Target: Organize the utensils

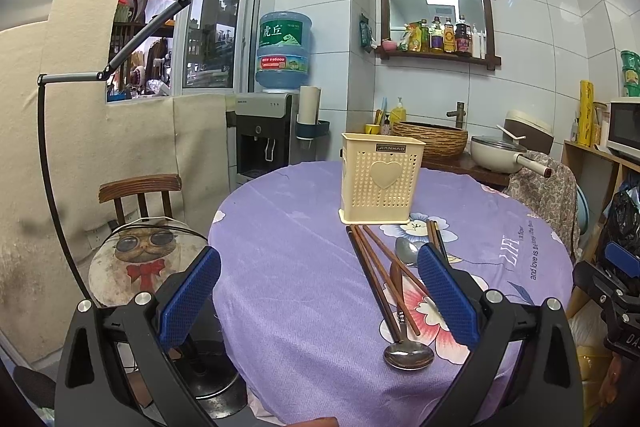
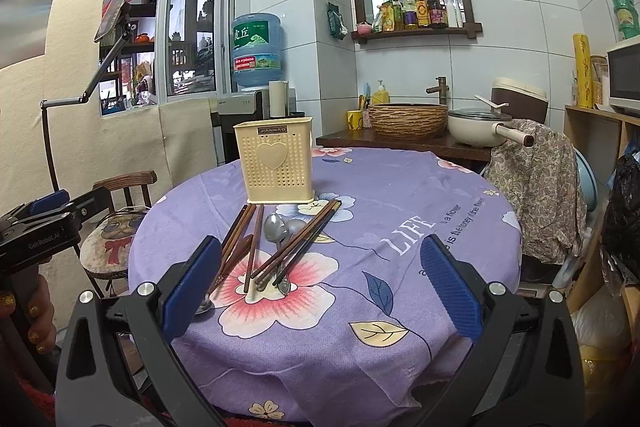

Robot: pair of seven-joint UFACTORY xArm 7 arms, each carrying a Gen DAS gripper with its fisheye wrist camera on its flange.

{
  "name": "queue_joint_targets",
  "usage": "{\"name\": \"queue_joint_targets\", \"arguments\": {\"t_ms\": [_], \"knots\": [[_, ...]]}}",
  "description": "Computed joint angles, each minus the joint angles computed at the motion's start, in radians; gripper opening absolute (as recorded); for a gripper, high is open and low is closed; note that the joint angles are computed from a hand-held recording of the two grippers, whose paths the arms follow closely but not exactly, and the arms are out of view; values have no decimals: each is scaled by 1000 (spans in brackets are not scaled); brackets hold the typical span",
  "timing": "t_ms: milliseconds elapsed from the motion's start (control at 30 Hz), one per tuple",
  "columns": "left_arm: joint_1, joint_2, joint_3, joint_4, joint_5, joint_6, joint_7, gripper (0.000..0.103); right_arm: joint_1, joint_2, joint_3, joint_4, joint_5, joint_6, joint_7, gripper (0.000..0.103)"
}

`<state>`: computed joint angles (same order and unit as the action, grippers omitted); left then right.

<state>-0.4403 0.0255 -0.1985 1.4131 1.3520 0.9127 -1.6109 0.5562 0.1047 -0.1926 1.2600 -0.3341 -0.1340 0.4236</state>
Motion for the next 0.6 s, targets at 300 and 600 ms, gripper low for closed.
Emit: {"name": "queue_joint_targets", "arguments": {"t_ms": [300,600], "knots": [[0,-1,0,0,-7,-1,7,97,-4,0,6,-1,0,2,-1,98],[0,-1,0,2,-12,-1,15,97,-6,1,9,-1,-3,1,4,98]]}}
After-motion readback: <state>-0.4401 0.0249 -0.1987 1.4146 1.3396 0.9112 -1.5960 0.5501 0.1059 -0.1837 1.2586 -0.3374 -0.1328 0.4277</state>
